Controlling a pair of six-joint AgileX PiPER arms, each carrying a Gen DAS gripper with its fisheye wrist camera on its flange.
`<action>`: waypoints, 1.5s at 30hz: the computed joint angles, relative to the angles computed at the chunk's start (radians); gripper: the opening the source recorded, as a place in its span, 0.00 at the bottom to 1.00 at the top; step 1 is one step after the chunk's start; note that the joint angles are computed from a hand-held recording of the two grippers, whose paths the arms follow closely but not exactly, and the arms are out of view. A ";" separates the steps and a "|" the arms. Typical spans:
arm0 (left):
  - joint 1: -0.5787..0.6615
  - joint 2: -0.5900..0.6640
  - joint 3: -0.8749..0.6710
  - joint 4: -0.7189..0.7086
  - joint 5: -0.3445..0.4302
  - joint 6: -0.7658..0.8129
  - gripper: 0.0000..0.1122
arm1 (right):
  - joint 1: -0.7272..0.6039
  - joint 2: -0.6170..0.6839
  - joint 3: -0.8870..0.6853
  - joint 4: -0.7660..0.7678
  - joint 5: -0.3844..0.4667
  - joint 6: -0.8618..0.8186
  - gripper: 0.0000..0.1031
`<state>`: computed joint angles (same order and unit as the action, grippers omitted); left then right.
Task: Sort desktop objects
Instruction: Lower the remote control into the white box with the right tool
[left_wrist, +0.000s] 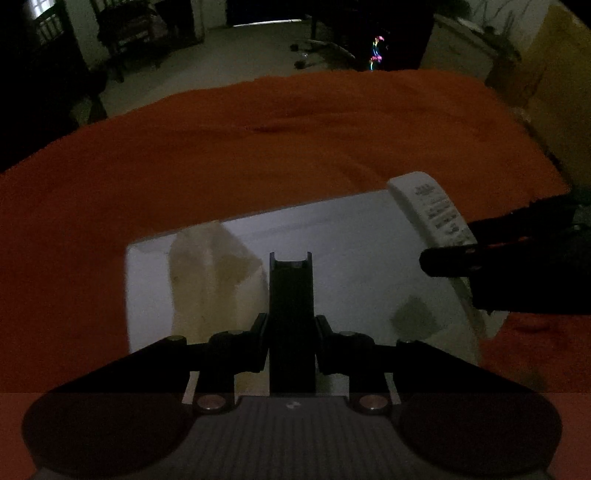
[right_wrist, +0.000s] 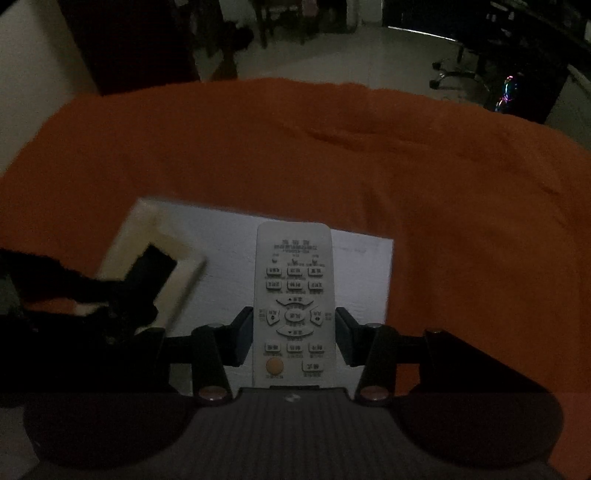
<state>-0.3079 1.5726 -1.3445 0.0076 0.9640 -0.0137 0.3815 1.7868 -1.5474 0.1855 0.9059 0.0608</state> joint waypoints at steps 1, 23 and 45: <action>-0.011 -0.028 0.011 0.030 0.018 -0.013 0.19 | 0.007 -0.025 0.015 0.009 0.000 -0.008 0.47; 0.190 -0.585 0.515 -0.162 0.179 0.255 0.19 | 0.299 -0.404 0.486 0.181 -0.014 0.180 0.47; 0.121 -0.611 0.802 -0.036 0.085 0.160 0.19 | 0.662 -0.304 0.541 -0.353 -0.003 0.751 0.47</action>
<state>-0.1868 0.9614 -0.5430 -0.0281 1.0494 0.1461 1.0437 1.4825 -1.0064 -0.1675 0.9029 0.8121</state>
